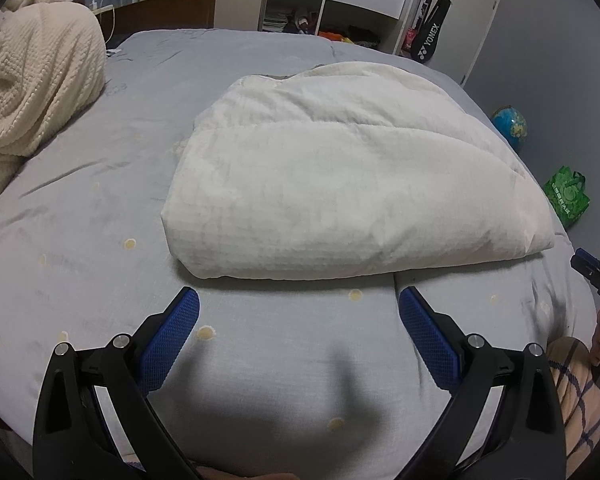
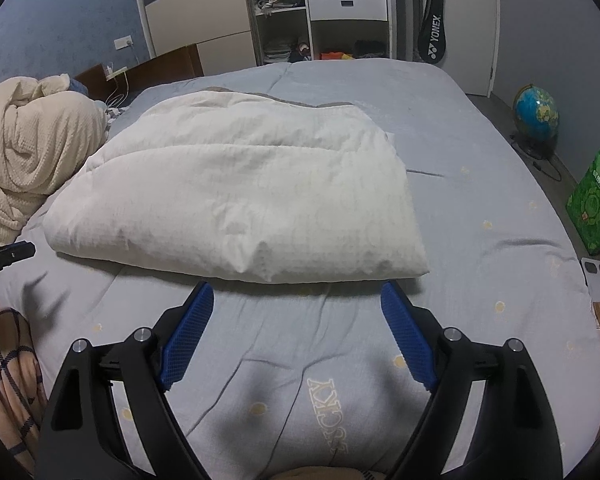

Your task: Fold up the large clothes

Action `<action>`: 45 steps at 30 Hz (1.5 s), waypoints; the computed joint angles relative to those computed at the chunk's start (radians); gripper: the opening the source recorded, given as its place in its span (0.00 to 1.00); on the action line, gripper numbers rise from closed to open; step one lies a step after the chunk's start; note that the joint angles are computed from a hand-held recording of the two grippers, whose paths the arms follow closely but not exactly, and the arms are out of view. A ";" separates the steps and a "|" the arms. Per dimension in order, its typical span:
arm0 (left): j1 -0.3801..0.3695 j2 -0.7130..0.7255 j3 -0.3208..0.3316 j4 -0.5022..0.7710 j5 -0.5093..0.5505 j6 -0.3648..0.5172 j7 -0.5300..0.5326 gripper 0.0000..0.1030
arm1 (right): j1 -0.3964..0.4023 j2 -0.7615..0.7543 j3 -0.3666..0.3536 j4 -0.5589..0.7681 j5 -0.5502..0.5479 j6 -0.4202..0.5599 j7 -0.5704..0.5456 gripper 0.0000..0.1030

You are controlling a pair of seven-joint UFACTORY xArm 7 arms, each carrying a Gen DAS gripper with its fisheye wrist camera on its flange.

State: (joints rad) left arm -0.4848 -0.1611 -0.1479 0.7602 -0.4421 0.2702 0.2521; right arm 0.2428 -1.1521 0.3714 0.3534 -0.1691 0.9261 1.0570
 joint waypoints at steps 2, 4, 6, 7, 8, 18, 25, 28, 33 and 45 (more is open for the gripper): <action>-0.001 0.000 0.002 0.000 -0.004 0.001 0.002 0.93 | 0.001 0.000 -0.003 -0.001 0.001 0.000 0.000 0.79; -0.001 0.000 0.001 0.001 -0.003 0.001 0.002 0.93 | 0.001 0.004 -0.004 0.000 0.001 0.000 -0.001 0.79; -0.001 0.001 0.001 0.001 -0.003 0.001 0.003 0.93 | 0.001 0.007 -0.004 0.001 0.000 -0.001 -0.003 0.79; 0.000 0.001 0.001 0.001 -0.003 0.001 0.003 0.93 | 0.002 0.008 -0.004 0.002 0.000 -0.001 -0.004 0.79; 0.000 0.001 0.001 0.002 -0.002 0.003 0.002 0.93 | 0.002 0.009 -0.005 0.002 0.000 -0.001 -0.005 0.79; 0.002 0.001 0.000 0.002 0.000 0.005 -0.001 0.93 | 0.003 0.017 -0.005 0.004 0.001 -0.001 -0.006 0.79; 0.002 0.001 -0.001 0.001 0.001 0.001 -0.005 0.93 | 0.004 0.018 -0.004 0.005 0.001 0.001 -0.004 0.79; 0.002 0.001 -0.002 0.001 0.005 0.000 -0.008 0.93 | 0.005 0.019 -0.005 0.005 0.001 0.001 -0.004 0.79; 0.001 0.001 -0.001 0.001 0.005 0.000 -0.008 0.93 | 0.005 0.022 -0.006 0.003 0.003 -0.003 -0.002 0.79; -0.003 0.002 0.001 0.001 -0.003 -0.003 -0.004 0.93 | 0.006 0.027 -0.006 0.005 0.002 -0.002 0.000 0.79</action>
State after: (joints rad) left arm -0.4874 -0.1596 -0.1468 0.7607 -0.4450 0.2674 0.2482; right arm 0.2492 -1.1255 0.3657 0.3586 -0.1672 0.9241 1.0567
